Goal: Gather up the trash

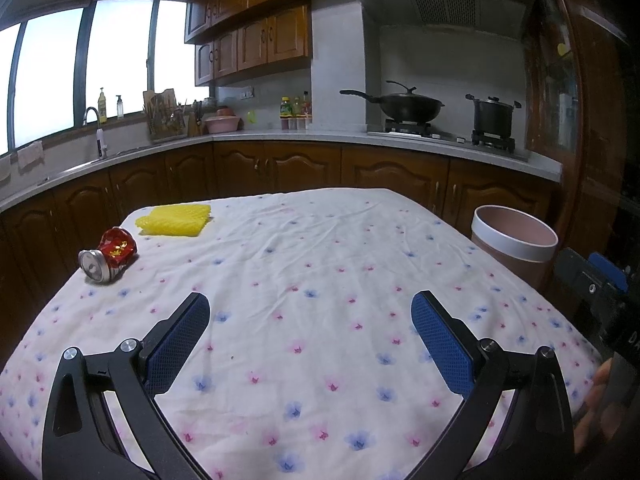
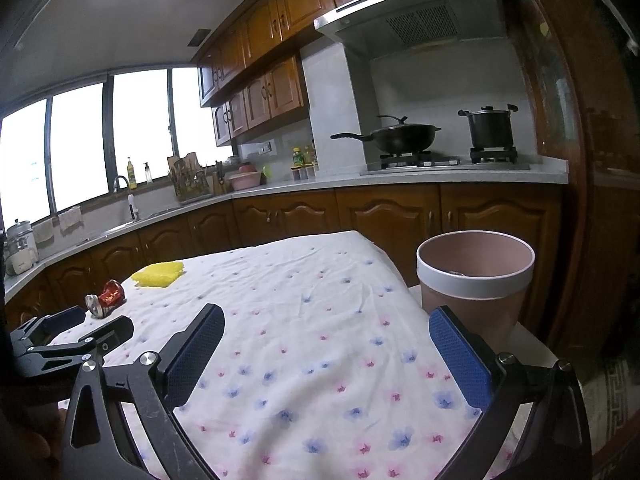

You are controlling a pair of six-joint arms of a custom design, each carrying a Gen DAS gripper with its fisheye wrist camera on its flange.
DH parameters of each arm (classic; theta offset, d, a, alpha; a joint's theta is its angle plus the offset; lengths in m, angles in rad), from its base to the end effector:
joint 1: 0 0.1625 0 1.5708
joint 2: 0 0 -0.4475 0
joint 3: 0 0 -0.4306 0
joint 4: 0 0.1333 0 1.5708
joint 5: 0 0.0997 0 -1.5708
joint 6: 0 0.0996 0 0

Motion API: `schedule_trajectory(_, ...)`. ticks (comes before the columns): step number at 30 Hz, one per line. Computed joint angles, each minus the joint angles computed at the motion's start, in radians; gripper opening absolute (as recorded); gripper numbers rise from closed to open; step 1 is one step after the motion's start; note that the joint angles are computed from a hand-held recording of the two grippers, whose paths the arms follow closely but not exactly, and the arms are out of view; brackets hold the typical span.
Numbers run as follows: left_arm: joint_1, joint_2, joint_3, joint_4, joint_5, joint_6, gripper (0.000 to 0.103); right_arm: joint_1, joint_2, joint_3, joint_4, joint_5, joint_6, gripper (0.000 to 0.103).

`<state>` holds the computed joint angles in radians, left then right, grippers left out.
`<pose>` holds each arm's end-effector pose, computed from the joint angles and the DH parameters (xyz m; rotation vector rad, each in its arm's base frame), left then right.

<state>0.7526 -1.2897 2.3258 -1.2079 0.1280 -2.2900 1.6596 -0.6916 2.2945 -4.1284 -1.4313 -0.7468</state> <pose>-0.1137 -0.4245 0.1259 0.0476 1.7405 -1.4126 0.1882 -0.4541 0.0419 1.1564 -2.3701 1.3495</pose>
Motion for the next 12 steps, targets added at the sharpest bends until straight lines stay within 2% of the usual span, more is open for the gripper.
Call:
schedule_trajectory(1, -0.003, 0.001, 0.002, -0.001, -0.002, -0.005, 0.103, 0.003, 0.001, 0.000, 0.001, -0.001, 0.005, 0.103)
schedule_trajectory(12, 0.039, 0.011, -0.075, 0.319, 0.037, -0.244, 0.103, 0.021, -0.010, -0.024, 0.056, -0.039, 0.019, 0.103)
